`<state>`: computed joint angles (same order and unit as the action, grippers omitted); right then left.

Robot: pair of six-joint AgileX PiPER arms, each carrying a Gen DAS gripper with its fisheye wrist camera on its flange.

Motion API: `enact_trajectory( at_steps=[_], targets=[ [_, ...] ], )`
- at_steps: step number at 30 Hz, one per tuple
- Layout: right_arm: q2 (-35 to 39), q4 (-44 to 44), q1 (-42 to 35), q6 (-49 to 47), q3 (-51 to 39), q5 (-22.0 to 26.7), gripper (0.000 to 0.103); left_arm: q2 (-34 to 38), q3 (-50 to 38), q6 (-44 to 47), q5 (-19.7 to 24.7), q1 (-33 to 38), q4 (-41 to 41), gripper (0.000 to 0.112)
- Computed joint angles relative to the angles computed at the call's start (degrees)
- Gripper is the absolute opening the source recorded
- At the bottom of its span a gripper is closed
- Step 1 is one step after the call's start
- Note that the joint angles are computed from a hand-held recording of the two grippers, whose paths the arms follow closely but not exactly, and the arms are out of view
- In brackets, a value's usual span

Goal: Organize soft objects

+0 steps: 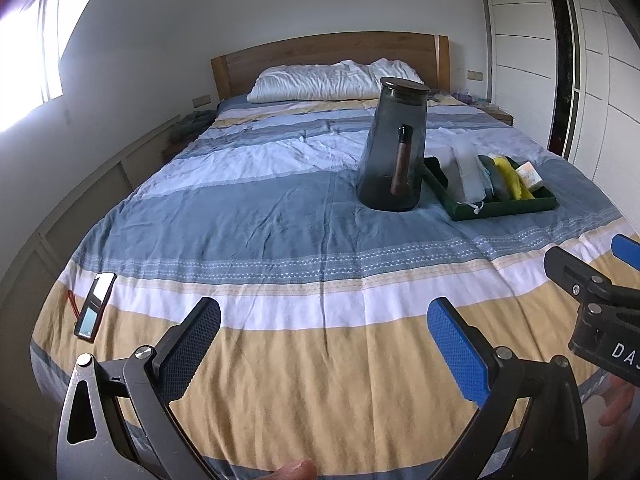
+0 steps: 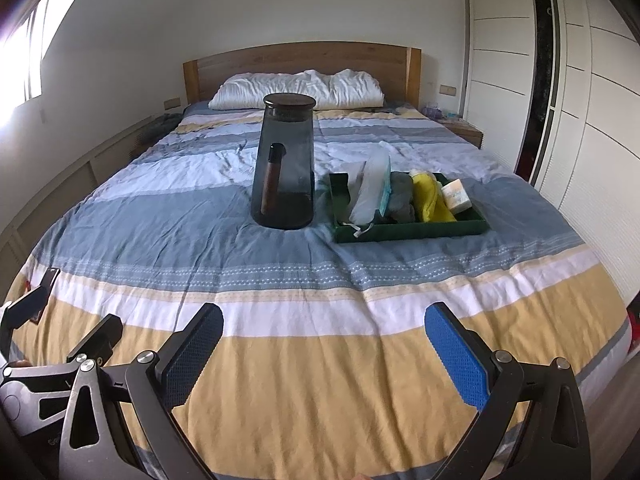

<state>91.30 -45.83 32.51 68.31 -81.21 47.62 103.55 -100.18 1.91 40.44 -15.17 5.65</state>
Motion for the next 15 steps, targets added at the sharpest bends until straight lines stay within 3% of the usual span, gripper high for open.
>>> enact_trajectory(
  at_steps=[15],
  targets=[
    [0.08,-0.66,0.05,-0.25,-0.11,2.23,0.103,1.24,-0.3,2.99,1.63,1.06,-4.82,0.101]
  ],
)
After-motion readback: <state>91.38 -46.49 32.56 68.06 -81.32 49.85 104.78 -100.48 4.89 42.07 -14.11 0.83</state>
